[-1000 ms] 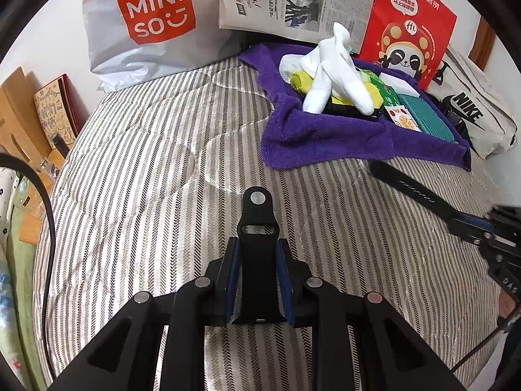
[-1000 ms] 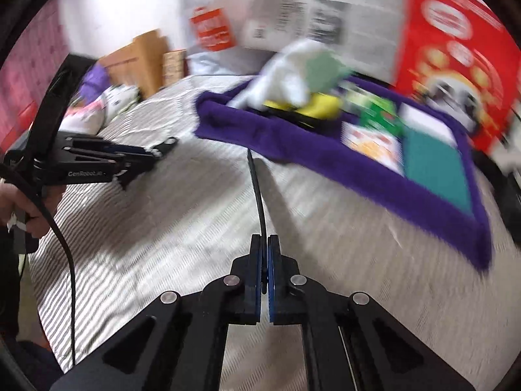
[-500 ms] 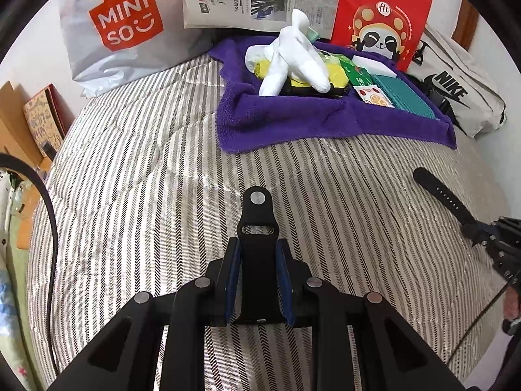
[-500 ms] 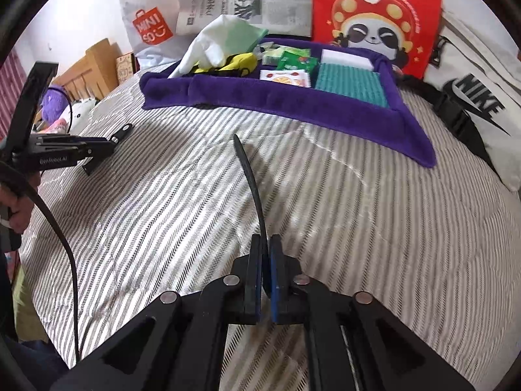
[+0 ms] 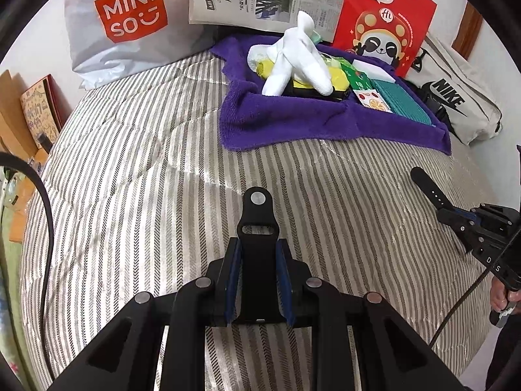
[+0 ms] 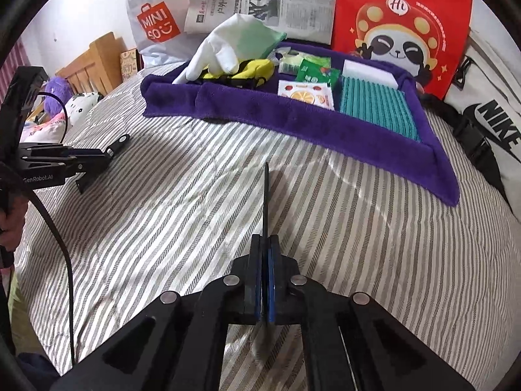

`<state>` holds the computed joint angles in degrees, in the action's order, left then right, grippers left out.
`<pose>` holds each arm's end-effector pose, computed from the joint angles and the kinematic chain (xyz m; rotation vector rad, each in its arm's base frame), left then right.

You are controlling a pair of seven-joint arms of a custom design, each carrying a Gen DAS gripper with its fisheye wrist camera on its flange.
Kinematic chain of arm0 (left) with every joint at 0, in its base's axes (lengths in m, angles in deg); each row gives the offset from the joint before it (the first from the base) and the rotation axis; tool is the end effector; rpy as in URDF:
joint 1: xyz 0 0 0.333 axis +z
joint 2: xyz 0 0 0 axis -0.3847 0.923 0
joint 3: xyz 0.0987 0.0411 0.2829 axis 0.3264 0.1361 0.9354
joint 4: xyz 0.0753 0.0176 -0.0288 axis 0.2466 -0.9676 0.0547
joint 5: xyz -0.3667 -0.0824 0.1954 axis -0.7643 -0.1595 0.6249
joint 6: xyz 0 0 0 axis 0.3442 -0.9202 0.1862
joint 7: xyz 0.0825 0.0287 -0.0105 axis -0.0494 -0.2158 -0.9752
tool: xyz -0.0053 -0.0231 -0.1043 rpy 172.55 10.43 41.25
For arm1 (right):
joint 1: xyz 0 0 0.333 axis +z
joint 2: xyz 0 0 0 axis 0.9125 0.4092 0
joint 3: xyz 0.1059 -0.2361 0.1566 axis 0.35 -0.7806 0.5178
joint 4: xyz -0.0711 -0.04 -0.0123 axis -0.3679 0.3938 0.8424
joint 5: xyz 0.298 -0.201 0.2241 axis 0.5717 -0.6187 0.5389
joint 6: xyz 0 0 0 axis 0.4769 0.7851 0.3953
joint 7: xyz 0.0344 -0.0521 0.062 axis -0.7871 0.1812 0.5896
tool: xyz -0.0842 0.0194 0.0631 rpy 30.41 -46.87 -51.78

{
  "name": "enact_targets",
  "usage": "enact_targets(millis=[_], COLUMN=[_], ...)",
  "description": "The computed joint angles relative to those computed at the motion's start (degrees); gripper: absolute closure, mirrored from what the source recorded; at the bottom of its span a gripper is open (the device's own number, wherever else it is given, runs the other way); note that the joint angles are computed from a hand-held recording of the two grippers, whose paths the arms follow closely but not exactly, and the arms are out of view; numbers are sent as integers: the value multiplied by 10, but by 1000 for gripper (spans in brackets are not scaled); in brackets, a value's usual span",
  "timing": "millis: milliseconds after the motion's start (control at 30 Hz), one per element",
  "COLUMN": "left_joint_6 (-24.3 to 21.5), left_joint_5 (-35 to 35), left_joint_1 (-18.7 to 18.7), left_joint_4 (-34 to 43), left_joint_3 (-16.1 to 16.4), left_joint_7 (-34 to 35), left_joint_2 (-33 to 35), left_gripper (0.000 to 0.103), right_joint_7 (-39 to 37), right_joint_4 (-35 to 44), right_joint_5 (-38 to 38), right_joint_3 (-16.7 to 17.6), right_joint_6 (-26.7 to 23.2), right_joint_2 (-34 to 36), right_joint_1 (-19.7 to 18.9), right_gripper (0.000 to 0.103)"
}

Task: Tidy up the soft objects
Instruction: 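Carry both black strap pieces over the purple towel with both grippers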

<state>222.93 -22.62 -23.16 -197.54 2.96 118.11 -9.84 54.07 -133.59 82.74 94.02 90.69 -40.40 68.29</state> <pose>0.6083 -0.0551 0.3168 -1.9800 1.9971 -0.6380 0.6292 0.1583 0.3049 -2.2345 1.3463 -0.3559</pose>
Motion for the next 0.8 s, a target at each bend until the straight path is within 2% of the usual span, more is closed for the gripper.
enact_targets(millis=[133,267,400,467,533,633,667,700,800], left_joint_6=[-6,-15,-30,-35,-39,-32,-30,-29,-38], left_joint_5=[-16,6,67,97,150,145,142,148,150], left_joint_1=[5,-3,-17,-21,-30,-21,-19,-19,-19], left_joint_4=[-5,-10,-18,-25,-29,-29,-28,-26,-22], left_joint_3=[-6,2,16,19,28,19,18,19,18], left_joint_7=[17,2,-39,-56,-97,-98,-97,-101,-109], left_joint_2=[-6,-13,-24,-31,-35,-33,-32,-31,-31], left_gripper=[82,81,80,73,70,73,80,83,83], right_joint_7=[41,86,98,100,101,96,95,95,105], right_joint_4=[-12,-16,-18,-20,-20,-21,-21,-21,-19], right_joint_5=[-19,-48,-63,-65,-66,-61,-59,-58,-59], right_joint_3=[-19,-38,-34,-29,-25,-16,-14,-12,-15], right_joint_6=[-1,4,13,17,19,24,24,24,18], right_joint_2=[-13,-14,-11,-11,-11,-9,-9,-9,-9], right_joint_1=[14,28,23,19,15,7,4,3,5], right_gripper=[100,100,100,100,100,100,100,100,100])
